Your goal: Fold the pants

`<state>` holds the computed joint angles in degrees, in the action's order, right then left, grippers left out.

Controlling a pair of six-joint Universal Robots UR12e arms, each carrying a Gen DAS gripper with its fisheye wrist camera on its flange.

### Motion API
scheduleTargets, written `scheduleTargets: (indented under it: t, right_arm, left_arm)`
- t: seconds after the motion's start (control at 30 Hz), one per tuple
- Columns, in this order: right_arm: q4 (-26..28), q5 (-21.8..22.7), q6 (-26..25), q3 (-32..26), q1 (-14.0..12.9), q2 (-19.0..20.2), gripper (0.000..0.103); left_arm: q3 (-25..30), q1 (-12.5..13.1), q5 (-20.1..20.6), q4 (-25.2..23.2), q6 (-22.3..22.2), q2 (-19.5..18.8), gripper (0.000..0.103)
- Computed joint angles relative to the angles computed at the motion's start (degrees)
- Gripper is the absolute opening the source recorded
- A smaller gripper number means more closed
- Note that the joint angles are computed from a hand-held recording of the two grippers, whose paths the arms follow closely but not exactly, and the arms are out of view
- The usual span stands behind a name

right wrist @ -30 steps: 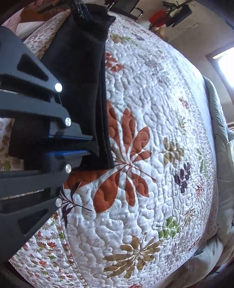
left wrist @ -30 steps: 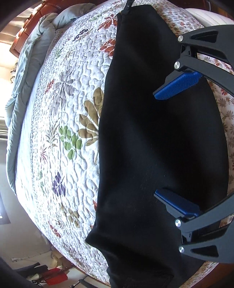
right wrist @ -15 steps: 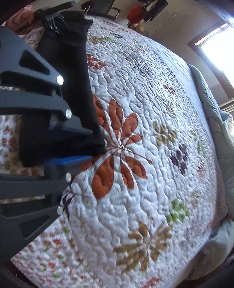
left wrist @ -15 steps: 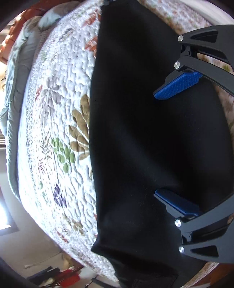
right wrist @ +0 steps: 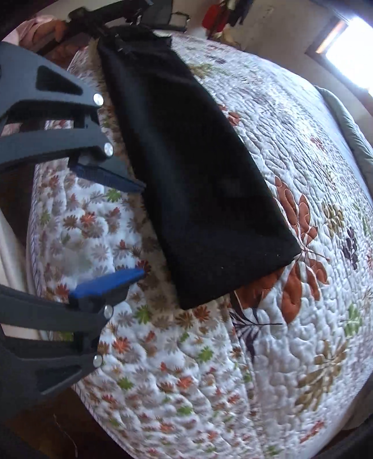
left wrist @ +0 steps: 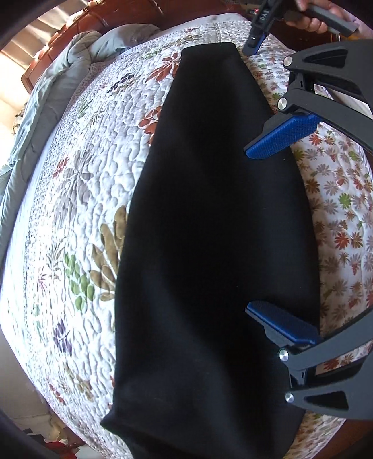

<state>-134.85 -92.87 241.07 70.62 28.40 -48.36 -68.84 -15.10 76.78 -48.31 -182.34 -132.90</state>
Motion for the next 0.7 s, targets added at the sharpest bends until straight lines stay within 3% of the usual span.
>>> scheduleTargets:
  t: [0.07, 0.23, 0.27, 0.37, 0.4, 0.53, 0.6, 0.7]
  right_arm:
    - [-5.0, 1.4, 1.7, 1.5, -0.5, 0.0, 0.066]
    - [-14.7, 3.3, 8.2, 4.3, -2.2, 0.8, 0.068]
    - [-16.3, 3.3, 8.9, 4.6, -2.4, 1.0, 0.061]
    - [-14.7, 1.8, 8.1, 3.4, -2.5, 1.3, 0.016]
    - [-15.3, 1.8, 8.1, 3.4, -2.6, 1.3, 0.011]
    - [-20.5, -2.5, 3.1, 3.8, -2.4, -0.4, 0.009]
    - [-22.0, -7.3, 0.4, 4.1, -2.0, -1.9, 0.009]
    - [-17.9, -12.0, 0.7, 4.6, -2.0, -3.3, 0.009]
  left_arm:
    - [-0.3, 0.2, 0.4, 0.2, -0.3, 0.1, 0.099]
    - [-0.8, 0.8, 0.1, 0.5, -1.2, 0.3, 0.099]
    - [-0.9, 0.9, 0.1, 0.6, -1.1, 0.4, 0.099]
    - [-1.1, 1.0, 0.1, 1.0, -1.0, 0.4, 0.099]
    - [-1.1, 1.1, 0.1, 1.2, -1.0, 0.4, 0.099]
    - [-1.7, 1.2, 0.6, 3.7, -2.6, 0.6, 0.099]
    - [-2.5, 1.3, 0.7, 6.5, -3.3, 0.9, 0.099]
    - [-3.1, 1.2, 2.1, 10.0, -2.5, 0.9, 0.099]
